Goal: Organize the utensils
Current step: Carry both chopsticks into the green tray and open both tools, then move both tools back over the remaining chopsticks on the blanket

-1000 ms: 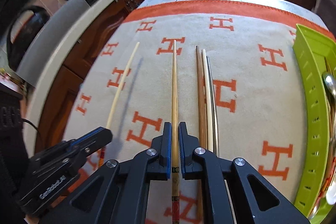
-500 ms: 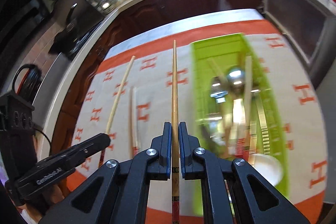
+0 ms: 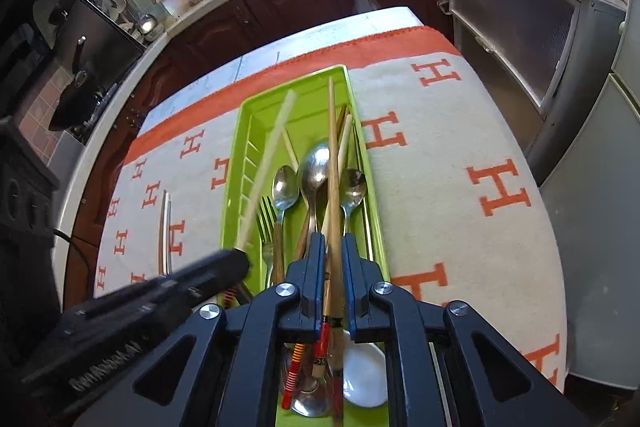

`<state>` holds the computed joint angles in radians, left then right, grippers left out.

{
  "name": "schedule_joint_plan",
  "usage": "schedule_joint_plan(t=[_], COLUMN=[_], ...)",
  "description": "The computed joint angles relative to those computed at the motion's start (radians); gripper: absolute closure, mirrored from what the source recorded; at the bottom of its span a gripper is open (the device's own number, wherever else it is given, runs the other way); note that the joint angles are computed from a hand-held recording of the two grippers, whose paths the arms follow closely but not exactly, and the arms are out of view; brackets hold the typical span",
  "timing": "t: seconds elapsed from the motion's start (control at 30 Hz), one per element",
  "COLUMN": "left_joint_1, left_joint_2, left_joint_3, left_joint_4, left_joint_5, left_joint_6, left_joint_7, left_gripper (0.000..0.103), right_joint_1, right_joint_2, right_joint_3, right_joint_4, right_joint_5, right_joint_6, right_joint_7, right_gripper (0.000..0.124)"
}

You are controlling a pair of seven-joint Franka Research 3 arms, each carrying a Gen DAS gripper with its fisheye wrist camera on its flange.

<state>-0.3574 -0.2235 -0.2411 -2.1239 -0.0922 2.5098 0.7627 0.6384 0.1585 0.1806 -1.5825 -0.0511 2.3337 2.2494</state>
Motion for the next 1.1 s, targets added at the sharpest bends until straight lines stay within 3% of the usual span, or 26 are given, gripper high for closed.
schedule_joint_plan(t=[0.27,0.47,0.87,1.1], left_joint_1=[-0.004,-0.002,0.068,0.060], left_joint_2=[-0.051,-0.164,-0.441,-0.539], left_joint_3=[-0.030,-0.026,-0.058,-0.036], left_joint_4=[-0.001,-0.064,-0.221,-0.292], left_joint_5=[0.109,0.161,0.351,0.364], left_joint_6=[-0.048,-0.137,-0.305,-0.345], left_joint_7=[-0.023,-0.031,-0.140,-0.156], left_gripper=[0.065,0.053,0.036,0.034], right_joint_1=[-0.007,-0.008,0.033,0.099], right_joint_2=[-0.061,-0.098,-0.091,-0.021], right_joint_3=[0.005,0.023,0.063,0.074], right_joint_4=[-0.070,-0.109,-0.062,0.060], right_joint_5=[-0.028,-0.054,-0.090,-0.117], right_joint_6=[0.046,0.031,-0.016,-0.074], right_joint_7=[0.054,0.089,0.093,0.068], right_gripper=[0.109,0.109,0.109,0.109])
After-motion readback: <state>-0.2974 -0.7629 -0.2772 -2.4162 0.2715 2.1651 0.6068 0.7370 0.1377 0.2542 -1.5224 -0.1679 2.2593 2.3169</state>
